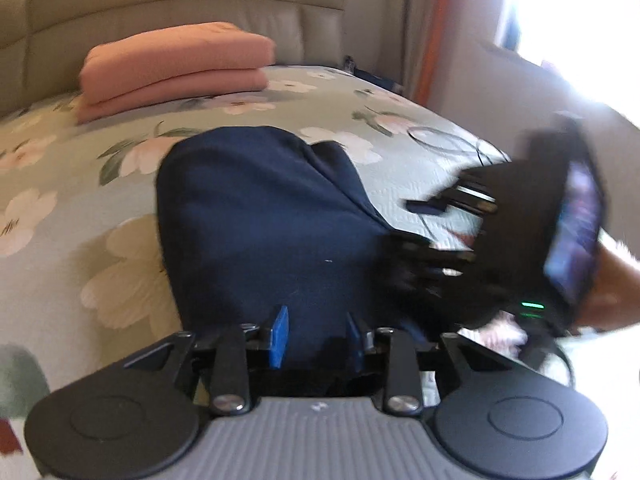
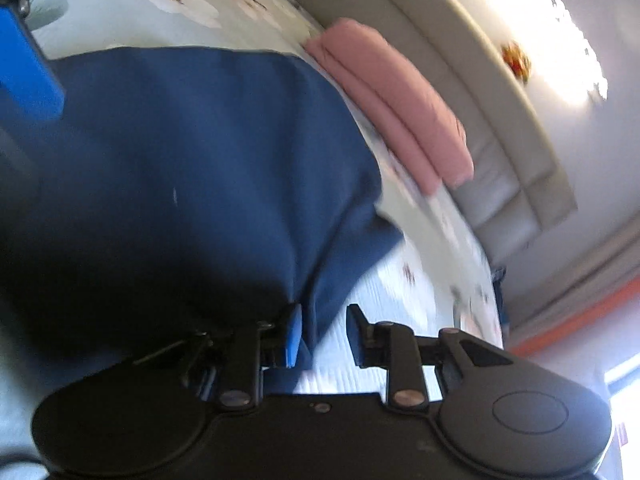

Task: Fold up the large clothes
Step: 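Open the right tool and withdraw both tools from the folded navy bundle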

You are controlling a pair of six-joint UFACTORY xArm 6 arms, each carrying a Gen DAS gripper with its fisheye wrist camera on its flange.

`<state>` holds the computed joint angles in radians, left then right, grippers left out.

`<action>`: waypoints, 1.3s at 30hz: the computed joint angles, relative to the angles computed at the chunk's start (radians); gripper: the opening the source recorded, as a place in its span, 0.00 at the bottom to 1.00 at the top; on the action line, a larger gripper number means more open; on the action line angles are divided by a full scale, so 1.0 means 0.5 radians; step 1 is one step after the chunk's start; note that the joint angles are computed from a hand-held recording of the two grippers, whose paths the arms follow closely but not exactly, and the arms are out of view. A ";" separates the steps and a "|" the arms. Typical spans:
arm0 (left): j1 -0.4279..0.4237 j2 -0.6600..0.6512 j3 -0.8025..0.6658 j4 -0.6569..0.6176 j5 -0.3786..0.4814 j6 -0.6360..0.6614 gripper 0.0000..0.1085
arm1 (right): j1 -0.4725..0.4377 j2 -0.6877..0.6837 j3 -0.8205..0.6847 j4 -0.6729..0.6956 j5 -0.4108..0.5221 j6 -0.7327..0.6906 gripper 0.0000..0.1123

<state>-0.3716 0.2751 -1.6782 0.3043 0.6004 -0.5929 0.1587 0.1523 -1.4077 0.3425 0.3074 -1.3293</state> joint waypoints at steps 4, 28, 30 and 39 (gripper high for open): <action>0.018 -0.111 0.060 -0.073 0.045 -0.123 0.31 | -0.075 -0.212 0.002 0.281 0.458 0.022 0.29; -0.256 -0.189 -0.310 0.123 1.329 -0.432 0.44 | -0.227 -0.779 0.251 -0.199 1.513 1.407 0.62; -0.260 -0.211 -0.312 0.122 1.365 -0.442 0.50 | -0.236 -0.789 0.226 -0.210 1.599 1.530 0.65; -0.330 -0.218 -0.478 0.283 1.666 -0.433 0.71 | -0.260 -0.734 -0.028 -0.160 1.885 2.017 0.67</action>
